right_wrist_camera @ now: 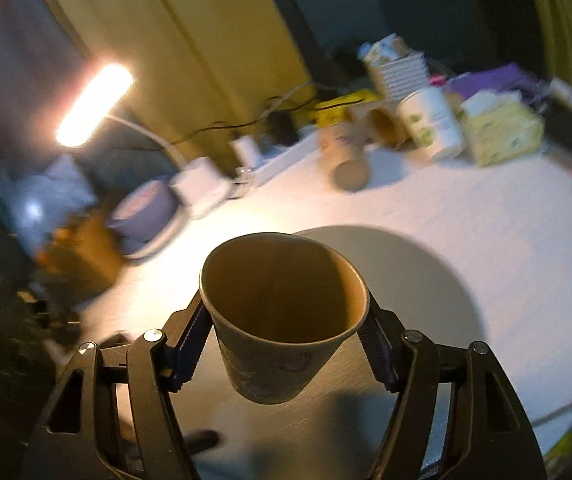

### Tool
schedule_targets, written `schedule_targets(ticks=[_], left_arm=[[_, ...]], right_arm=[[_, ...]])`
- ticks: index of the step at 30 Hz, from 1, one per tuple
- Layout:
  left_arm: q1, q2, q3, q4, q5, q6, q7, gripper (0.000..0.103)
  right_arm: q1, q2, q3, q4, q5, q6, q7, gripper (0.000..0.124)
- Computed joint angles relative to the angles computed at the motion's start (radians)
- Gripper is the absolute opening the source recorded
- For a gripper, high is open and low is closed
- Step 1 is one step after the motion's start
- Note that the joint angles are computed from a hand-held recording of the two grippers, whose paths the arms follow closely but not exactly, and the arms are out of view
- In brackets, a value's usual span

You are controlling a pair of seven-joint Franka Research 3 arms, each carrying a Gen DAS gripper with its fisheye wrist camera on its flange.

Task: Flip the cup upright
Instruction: 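Rotate the held cup with the right tool until its rim faces up, then lower the upright cup onto the grey mat and open the right tool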

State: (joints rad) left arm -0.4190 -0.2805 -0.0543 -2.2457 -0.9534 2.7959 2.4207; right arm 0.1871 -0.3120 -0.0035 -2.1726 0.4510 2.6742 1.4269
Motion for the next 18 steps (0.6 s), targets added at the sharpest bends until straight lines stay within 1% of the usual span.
schedule_targets(ticks=[1,3,5,8,12,17,18], left_arm=[[0.014,0.005,-0.003,0.003,0.017,-0.007,-0.040,0.077],[0.044,0.018,-0.015,0.007,0.067,-0.009,-0.129,0.077],[0.057,0.025,-0.018,0.009,0.098,-0.011,-0.183,0.077],[0.072,0.018,-0.024,-0.003,0.150,0.003,-0.257,0.077],[0.069,0.026,-0.013,-0.001,0.187,0.018,-0.302,0.077],[0.067,0.031,-0.010,-0.004,0.233,0.052,-0.353,0.077],[0.066,0.035,-0.009,-0.002,0.242,0.060,-0.362,0.077]], right_arm=[[-0.027,0.014,0.027,0.004,-0.062,0.016,0.038,0.071],[-0.047,0.029,0.047,0.005,-0.133,0.036,0.070,0.071],[-0.075,0.046,0.078,0.008,-0.232,0.053,0.129,0.071],[-0.112,0.060,0.117,0.006,-0.385,0.077,0.222,0.072],[-0.133,0.073,0.142,0.002,-0.546,0.091,0.322,0.071],[-0.134,0.062,0.148,-0.015,-0.654,0.107,0.384,0.072],[-0.129,0.059,0.144,-0.017,-0.657,0.107,0.383,0.072]])
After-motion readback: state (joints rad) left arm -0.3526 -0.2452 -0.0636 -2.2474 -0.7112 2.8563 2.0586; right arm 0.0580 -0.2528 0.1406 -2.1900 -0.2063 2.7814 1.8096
